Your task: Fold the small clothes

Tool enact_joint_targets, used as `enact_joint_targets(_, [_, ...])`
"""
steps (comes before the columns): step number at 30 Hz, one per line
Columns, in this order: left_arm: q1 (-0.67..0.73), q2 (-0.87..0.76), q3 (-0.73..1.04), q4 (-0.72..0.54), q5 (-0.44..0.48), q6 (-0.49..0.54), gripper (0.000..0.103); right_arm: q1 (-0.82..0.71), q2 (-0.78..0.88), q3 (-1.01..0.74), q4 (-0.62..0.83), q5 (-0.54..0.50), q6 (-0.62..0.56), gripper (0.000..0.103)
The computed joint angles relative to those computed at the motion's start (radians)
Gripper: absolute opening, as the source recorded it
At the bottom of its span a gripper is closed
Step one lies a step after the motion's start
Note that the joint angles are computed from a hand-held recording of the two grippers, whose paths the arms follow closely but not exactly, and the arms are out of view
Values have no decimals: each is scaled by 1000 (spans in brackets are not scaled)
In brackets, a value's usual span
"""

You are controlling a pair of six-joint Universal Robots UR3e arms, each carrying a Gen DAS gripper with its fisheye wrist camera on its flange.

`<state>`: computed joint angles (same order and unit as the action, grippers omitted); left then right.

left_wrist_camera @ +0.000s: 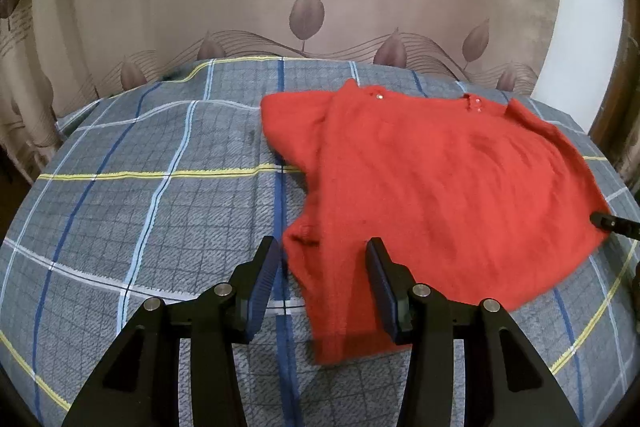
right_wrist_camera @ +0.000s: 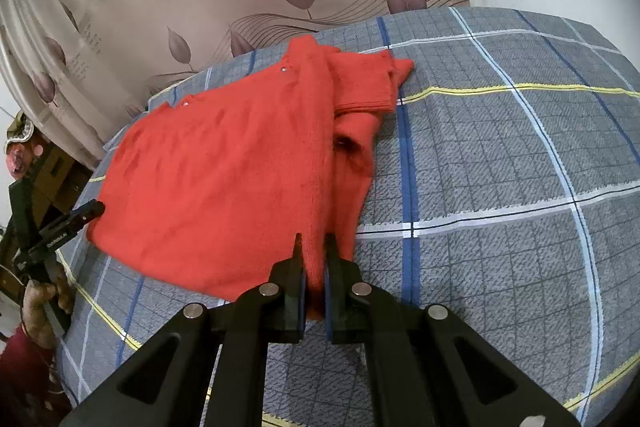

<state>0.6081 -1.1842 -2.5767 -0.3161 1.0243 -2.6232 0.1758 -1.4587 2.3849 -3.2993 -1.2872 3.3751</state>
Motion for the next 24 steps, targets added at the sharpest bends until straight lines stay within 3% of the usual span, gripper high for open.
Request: enact_joint_targets(24, [-65, -36, -8, 115, 99, -44, 47, -10, -6, 12, -6, 16, 3, 4])
